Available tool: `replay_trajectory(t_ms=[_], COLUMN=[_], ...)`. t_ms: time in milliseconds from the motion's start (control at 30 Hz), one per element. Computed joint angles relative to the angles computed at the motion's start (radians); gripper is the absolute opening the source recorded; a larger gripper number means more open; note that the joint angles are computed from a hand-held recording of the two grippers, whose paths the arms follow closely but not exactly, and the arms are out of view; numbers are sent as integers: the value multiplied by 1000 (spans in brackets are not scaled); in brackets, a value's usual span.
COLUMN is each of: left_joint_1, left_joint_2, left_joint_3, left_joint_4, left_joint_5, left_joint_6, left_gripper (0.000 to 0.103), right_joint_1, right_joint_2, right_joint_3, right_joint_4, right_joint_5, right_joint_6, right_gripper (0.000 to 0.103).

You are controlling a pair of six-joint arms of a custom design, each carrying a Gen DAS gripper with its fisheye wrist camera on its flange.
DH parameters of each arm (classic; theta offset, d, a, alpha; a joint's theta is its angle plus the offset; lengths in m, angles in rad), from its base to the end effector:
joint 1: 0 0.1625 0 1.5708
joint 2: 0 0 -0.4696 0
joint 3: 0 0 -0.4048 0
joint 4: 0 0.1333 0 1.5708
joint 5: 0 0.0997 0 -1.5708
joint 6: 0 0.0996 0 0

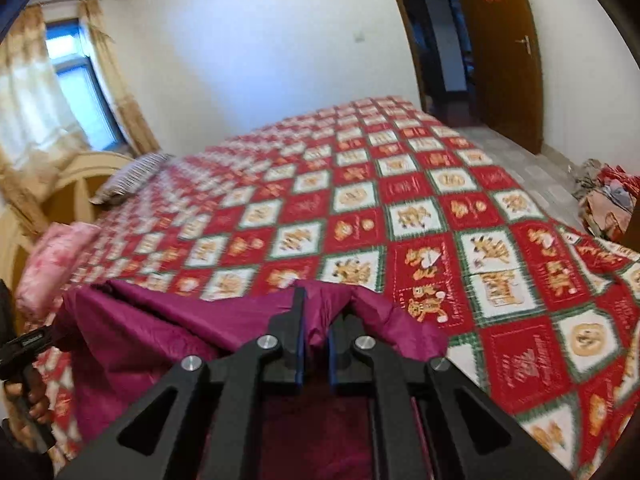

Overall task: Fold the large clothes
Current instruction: 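Fold the hem toward the collar with both grippers and lower it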

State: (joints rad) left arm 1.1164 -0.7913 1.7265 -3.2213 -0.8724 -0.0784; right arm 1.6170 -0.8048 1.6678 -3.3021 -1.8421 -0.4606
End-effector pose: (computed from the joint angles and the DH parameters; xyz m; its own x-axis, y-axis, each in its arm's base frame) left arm -0.1280 -0.7117 0.1786 -0.8965 -0.0957 -0.4325 0.2619 0.6729 -0.6918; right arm 0.1400 -0.7207 0.2075 -0.8573 -0.1437 0.4944 -0.4587 0.6492 -0.6067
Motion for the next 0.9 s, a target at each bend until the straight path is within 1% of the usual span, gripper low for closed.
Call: replay_trajectory(t_ms=[33,67,133,167,200,233,267,300,333,367,400,433,467,500,533,567,600,633,667,733,767,800,833,867,900], left_joint_1=[6,11,23,33,41,51,64,72,85,102,113,120,117,105,86,66,50,40,27,-3,-25,-43,-65,-71,-75], left_joint_2=[28,47,65,68,67,61,46,32,11,-13,-28,-47,-55,-59,-61,-62,-64,-66,-67,-57,-39,-19,14,32,43], left_joint_3=[-33,-56,-89,-101,-107,-112,-111,-109,-101,-91,-86,-79,-77,-75,-69,-63,-57,-52,-44,-43,-49,-55,-67,-71,-64], left_joint_4=[16,31,71,94,113,135,159,171,171,158,146,130,113,88,47,1,-38,-64,-90,-89,-88,-96,-109,-120,-131], left_joint_5=[34,51,60,47,29,2,-41,-85,-149,-240,-298,-332,-324,-279,-202,-121,-67,-44,-28,9,49,83,116,124,126], left_joint_6=[6,10,-11,-36,-64,-96,-130,-155,-176,-192,-205,-218,-219,-210,-188,-162,-142,-126,-94,0,66,125,194,230,250], left_gripper=[7,8,8,8,8,8,8,8,8,9,10,11,12,13,19,31,38,48,49,49,49,49,49,49,49], right_joint_1=[-1,-2,-2,-3,-3,-5,-8,-14,-20,-29,-39,-44,-46,-50,-48,-48,-49,-50,-49,-44,-37,-26,-15,-7,4], right_joint_2=[30,53,108,128,147,160,168,175,176,174,168,167,167,161,162,156,140,120,107,63,44,28,14,0,-18], right_joint_3=[-26,-46,-84,-96,-114,-121,-123,-128,-125,-120,-112,-111,-112,-106,-110,-104,-84,-58,-41,12,30,42,47,51,54], right_joint_4=[-3,-10,-62,-90,-103,-123,-141,-151,-158,-156,-155,-147,-147,-144,-140,-143,-165,-198,-227,-299,-324,-338,-321,-280,-205], right_joint_5=[-24,-38,-83,-103,-122,-142,-156,-158,-147,-122,-100,-92,-87,-79,-78,-68,-50,-21,2,37,32,10,-10,-24,-31], right_joint_6=[-9,-16,-48,-62,-68,-70,-67,-59,-51,-36,-21,-4,3,12,14,16,20,23,22,-3,-26,-52,-64,-64,-51], right_gripper=[11,13,20,34,55,68,90,98,98,98,98,98,98,98,98,97,94,93,92,85,76,68,64,55,49])
